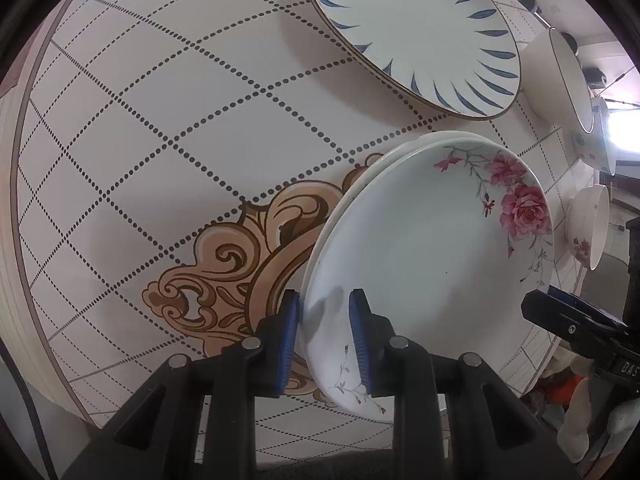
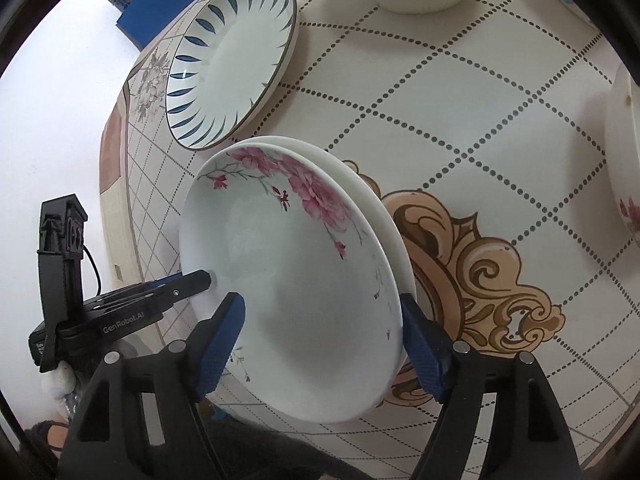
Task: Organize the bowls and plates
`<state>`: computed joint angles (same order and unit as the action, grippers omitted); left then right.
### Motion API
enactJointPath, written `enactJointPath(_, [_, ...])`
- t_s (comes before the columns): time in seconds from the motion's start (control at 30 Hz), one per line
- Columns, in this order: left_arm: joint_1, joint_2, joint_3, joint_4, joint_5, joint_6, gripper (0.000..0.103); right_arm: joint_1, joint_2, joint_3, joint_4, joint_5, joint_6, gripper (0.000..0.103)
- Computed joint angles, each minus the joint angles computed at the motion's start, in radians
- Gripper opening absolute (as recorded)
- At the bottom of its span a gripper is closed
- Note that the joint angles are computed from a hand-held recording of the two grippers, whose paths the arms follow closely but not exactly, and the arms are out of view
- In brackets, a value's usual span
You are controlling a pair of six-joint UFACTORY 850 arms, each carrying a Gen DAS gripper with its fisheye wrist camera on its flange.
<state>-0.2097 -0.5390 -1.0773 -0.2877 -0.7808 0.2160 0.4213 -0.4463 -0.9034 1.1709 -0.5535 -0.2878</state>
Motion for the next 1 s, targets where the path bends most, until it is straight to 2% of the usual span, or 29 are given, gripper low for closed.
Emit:
enactJointPath(0.2, [0.012,0.054,0.049,-0.02,0.026,0.039,0.024,0.0,0.006,-0.004,-0.027,-0.021,0.048,0.079])
enactJointPath(0.3, [0.015,0.074,0.048,-0.044,0.028,0.06,0.024,-0.004,0.024,-0.001,-0.111,-0.023,0.116,0.079])
enactJointPath(0.43, [0.013,0.092,0.03,-0.039,0.031,0.065,0.024,-0.024,0.055,0.014,-0.049,-0.03,0.019,0.079])
enactJointPath(0.53, [0.015,0.075,-0.015,-0.054,0.025,0.075,0.025,-0.033,0.078,0.006,-0.083,-0.001,0.055,0.079])
enactJointPath(0.63, [0.024,0.034,-0.099,-0.082,0.004,0.085,0.03,-0.036,0.087,-0.018,-0.105,0.048,0.089,0.079])
enactJointPath(0.8, [0.023,-0.093,-0.293,0.008,-0.009,0.0,0.03,-0.039,0.037,-0.106,-0.179,0.148,0.183,0.079])
enactJointPath(1.0, [0.016,-0.284,-0.547,0.079,-0.058,-0.036,0.03,-0.053,-0.119,-0.262,-0.244,0.143,0.309,0.079])
